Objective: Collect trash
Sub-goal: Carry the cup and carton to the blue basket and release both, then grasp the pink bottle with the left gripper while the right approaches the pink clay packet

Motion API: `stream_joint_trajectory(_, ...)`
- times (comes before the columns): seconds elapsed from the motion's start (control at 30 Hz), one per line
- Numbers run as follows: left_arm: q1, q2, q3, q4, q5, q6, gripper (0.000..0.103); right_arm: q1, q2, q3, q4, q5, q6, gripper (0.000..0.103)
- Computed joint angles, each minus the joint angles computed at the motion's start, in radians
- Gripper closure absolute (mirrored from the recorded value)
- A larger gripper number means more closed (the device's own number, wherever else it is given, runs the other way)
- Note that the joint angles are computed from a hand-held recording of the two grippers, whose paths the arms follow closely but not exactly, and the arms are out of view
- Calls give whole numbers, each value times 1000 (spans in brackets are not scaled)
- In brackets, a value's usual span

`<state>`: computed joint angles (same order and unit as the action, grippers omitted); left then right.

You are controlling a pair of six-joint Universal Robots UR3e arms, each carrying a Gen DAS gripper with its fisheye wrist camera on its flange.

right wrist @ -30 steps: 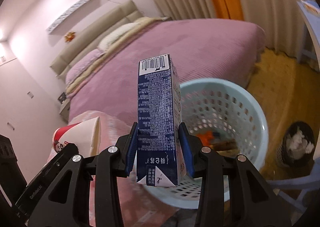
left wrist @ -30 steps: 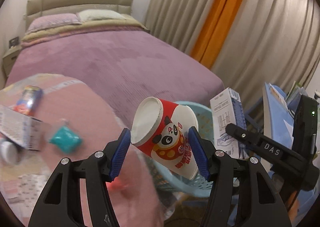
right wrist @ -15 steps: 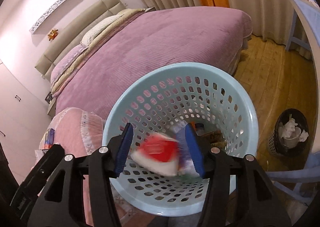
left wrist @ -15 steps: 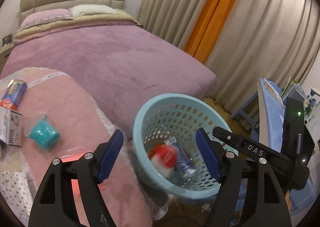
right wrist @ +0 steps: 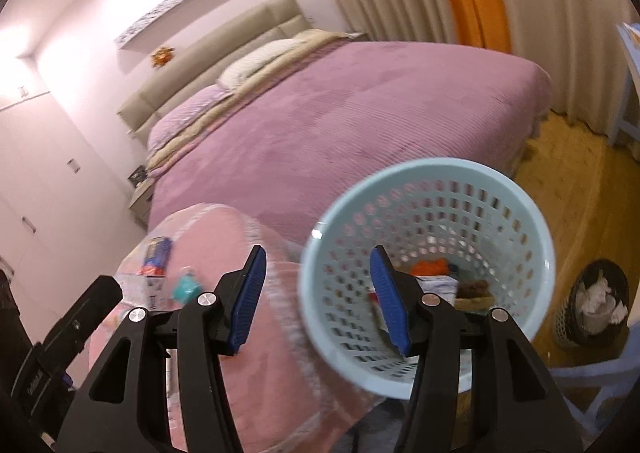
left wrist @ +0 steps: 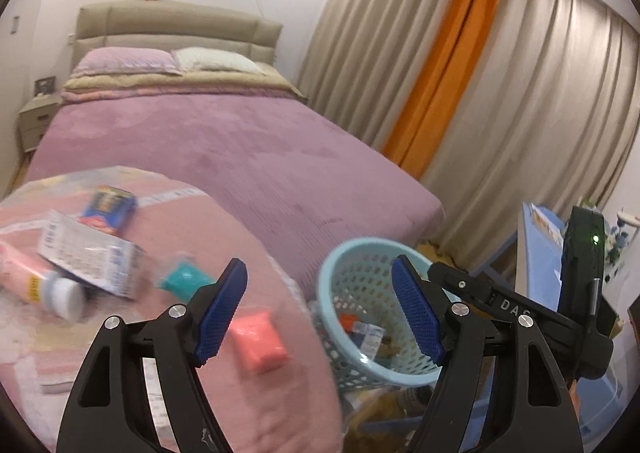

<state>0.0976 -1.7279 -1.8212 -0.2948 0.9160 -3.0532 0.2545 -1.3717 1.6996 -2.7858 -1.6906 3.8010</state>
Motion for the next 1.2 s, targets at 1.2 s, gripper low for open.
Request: stream_joint_trajectory(1.2, 384, -325, 306, -222, 243, -196, 25, 232, 593, -767, 272, -2, -143, 52)
